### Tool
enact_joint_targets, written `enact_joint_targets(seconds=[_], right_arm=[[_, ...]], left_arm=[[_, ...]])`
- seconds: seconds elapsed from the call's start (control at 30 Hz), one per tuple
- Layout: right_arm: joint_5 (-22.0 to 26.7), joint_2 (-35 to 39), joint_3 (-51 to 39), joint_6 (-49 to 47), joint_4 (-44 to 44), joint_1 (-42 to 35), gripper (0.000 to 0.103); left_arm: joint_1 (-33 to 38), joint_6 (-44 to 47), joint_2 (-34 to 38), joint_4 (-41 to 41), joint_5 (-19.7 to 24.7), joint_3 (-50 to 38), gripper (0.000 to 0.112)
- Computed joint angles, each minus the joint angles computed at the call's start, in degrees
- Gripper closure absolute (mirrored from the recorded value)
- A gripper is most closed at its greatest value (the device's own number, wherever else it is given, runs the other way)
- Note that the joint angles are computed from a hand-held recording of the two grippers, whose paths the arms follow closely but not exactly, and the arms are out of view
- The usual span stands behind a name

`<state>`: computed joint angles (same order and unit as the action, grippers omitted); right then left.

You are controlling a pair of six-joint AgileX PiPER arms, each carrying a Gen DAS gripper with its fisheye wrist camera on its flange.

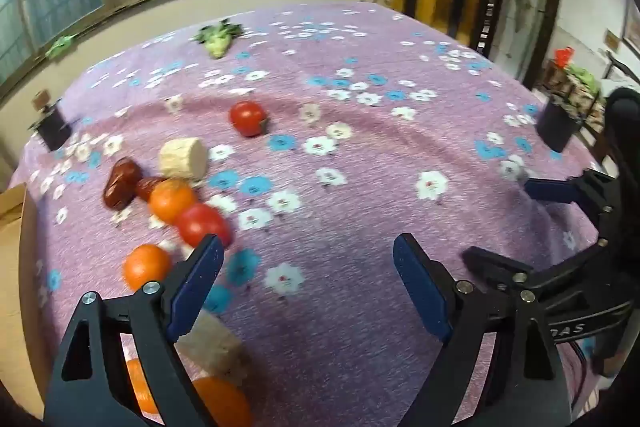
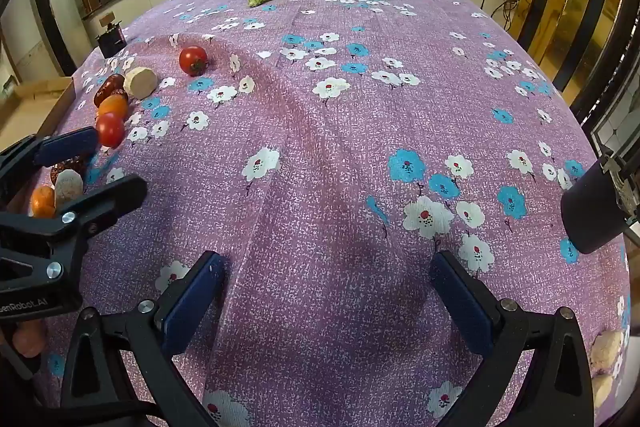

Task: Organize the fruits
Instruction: 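Move the left gripper toward the round beige bun while the right gripper approaches an orange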

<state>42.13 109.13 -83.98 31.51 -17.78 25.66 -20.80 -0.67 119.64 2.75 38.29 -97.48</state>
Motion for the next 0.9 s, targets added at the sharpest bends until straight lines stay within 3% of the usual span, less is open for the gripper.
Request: enact_joint_targets(seconds=[0.2, 0.27, 0.33, 0.43, 0.67, 0.9], right_arm=[[-0.2, 0.1, 0.0, 0.2, -0.3, 0.0, 0.0], [-0.2, 0.2, 0.0, 0.2, -0.4, 0.0, 0.0], [-0.2, 0.3, -0.1, 0.2, -0.3, 0.0, 0.0], [-0.2, 0.3, -0.2, 0.2, -0.4, 0.0, 0.0], [-0.1, 0.6, -0.4, 0.2, -0.3, 0.0, 0.0], [1.1, 0.9, -1.2, 3.4, -0.8, 0.6, 0.0]], left_arm=[[-4.2, -14.6, -3.6, 13.2, -2.0, 2.6, 0.025], [-3.8, -14.0, -5.5, 12.8, -3.4, 4.7, 0.025], [-1.4, -10.0, -9.4, 10.1, -8.1, 11.5, 0.025], [-0.9, -10.1, -10.9, 10.3, -9.8, 13.8, 0.025], [-1.6, -15.8, -12.5, 15.9, -9.0, 16.0, 0.025], [-0.4, -15.0, -15.1, 14.7, -9.1, 19.4, 0.025]])
